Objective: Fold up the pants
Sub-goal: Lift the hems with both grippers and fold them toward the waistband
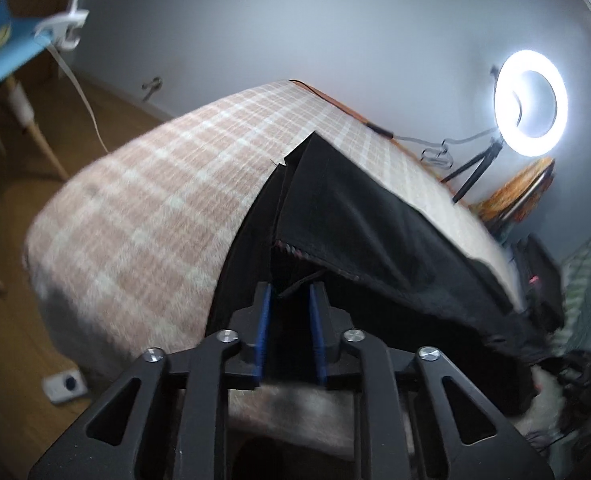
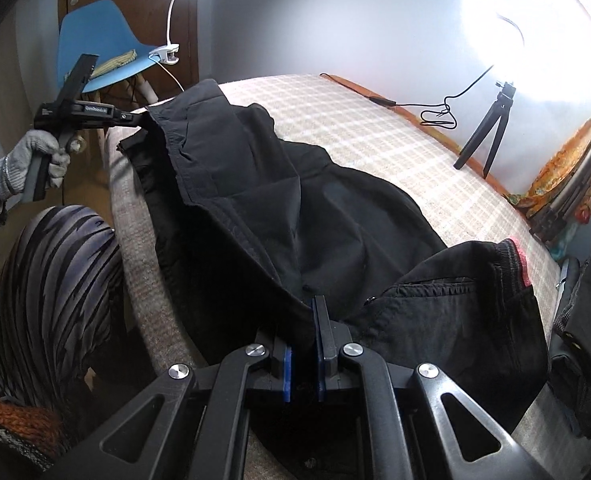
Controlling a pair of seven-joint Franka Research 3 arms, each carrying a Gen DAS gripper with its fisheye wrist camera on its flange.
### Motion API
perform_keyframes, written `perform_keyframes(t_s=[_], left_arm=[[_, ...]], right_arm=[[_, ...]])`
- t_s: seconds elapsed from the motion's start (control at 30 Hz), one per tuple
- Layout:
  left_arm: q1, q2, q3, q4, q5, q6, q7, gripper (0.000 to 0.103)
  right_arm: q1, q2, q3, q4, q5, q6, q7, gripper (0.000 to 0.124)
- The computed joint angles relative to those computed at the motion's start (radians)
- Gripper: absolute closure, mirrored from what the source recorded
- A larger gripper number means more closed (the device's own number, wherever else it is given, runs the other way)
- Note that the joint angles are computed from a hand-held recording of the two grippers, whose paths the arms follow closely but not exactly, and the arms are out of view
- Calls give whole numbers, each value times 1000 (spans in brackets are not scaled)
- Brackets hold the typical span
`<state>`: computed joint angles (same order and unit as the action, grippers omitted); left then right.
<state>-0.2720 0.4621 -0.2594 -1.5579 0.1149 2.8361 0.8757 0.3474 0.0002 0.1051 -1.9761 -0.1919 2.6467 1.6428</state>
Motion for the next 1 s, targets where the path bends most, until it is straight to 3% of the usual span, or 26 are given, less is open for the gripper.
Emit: perform_keyframes(t_s=[0.13,0.23,0.3,0.63,0.7,0.9,1.0], left_arm=[[46,-33,-55,-73,-86,76,-4,76],[114,-47,-147,-129,-180,158,48,75],[167,-33,-226,-143,-250,199,90,66],[40,-32,-93,-144,-213,173,-120,65],[51,-33,-108,-153,-211,185,-132,65],[151,12,-227,-144,-265,242,-96,65],[150,26,-227,-123,-259,238,-113,65]], right_arm=[[1,3,0,4,-6,1,13,118],[3,5,0,8,-15,-1,14,118],[5,7,1,10,-21,-2,17,118],[5,-3,0,-9,-12,14,22,118],[3,-3,0,-10,-1,15,12,117],[3,5,0,0,-3,13,8,117],[3,1,-1,-11,6,27,11,117]])
